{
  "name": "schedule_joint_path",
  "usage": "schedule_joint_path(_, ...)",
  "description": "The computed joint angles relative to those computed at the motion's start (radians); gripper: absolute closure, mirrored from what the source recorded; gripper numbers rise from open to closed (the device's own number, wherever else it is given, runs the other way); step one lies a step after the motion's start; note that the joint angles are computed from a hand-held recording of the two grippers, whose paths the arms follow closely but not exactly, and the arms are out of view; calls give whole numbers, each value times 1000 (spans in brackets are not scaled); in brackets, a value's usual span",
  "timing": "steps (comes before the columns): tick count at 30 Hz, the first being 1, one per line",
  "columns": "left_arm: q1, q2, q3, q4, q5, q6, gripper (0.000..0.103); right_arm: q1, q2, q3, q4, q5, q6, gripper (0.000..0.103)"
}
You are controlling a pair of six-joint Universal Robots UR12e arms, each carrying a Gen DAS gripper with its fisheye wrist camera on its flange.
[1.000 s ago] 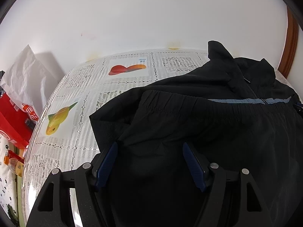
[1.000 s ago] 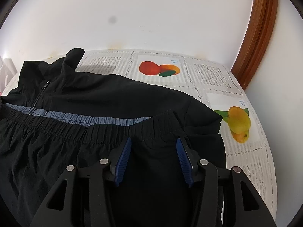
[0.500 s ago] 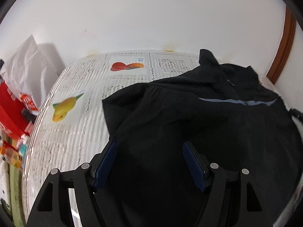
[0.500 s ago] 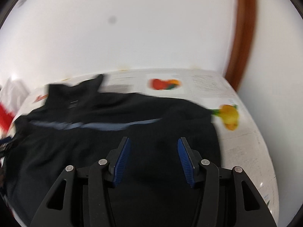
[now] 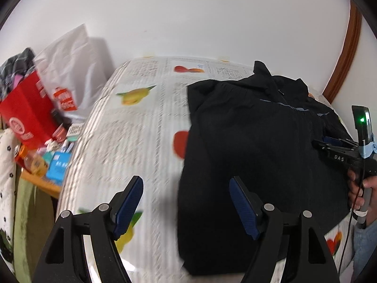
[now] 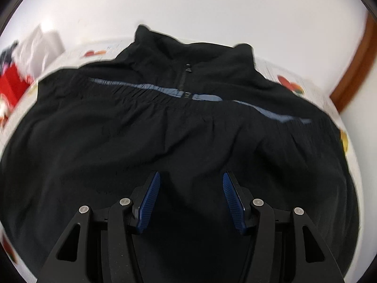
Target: Fold large clothes
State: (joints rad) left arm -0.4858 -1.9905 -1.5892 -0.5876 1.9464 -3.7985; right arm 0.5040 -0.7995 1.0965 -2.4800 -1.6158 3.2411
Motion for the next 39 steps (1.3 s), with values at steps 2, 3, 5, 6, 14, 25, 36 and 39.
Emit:
schedule_joint_path(2,-4,19,-31,17,4,-16,29,0,-29,45,-15,22,-1,49)
schedule_joint_path(3,-5,25,-43,22,3,-26,29,2,-42,68,-29,28,-12,49)
schedule_joint_path(5,-7,35,-62,32,-7,-50,29,8,-78,130,-58,24,-37,49)
schedule_joint_path(6,-8,39,-71,40,-18,-60,29,13,-98,168,-74,21,-45,49)
schedule_joint_path(14,-39,71,-127,98,-44,-95,29,24,-212,375,-213,15,18,49)
schedule_joint_path(25,-75,120,-184,72,-8,-174,29,48,-272,474,-208,11,-11,49)
schedule_joint_path(36,-75,158,-240,3,1,-245,29,131,-209,343,-238,97,-268,43)
schedule_joint_path(39,-73,171,-258,6,-8,-257,29,157,-170,282,-200,137,-330,42)
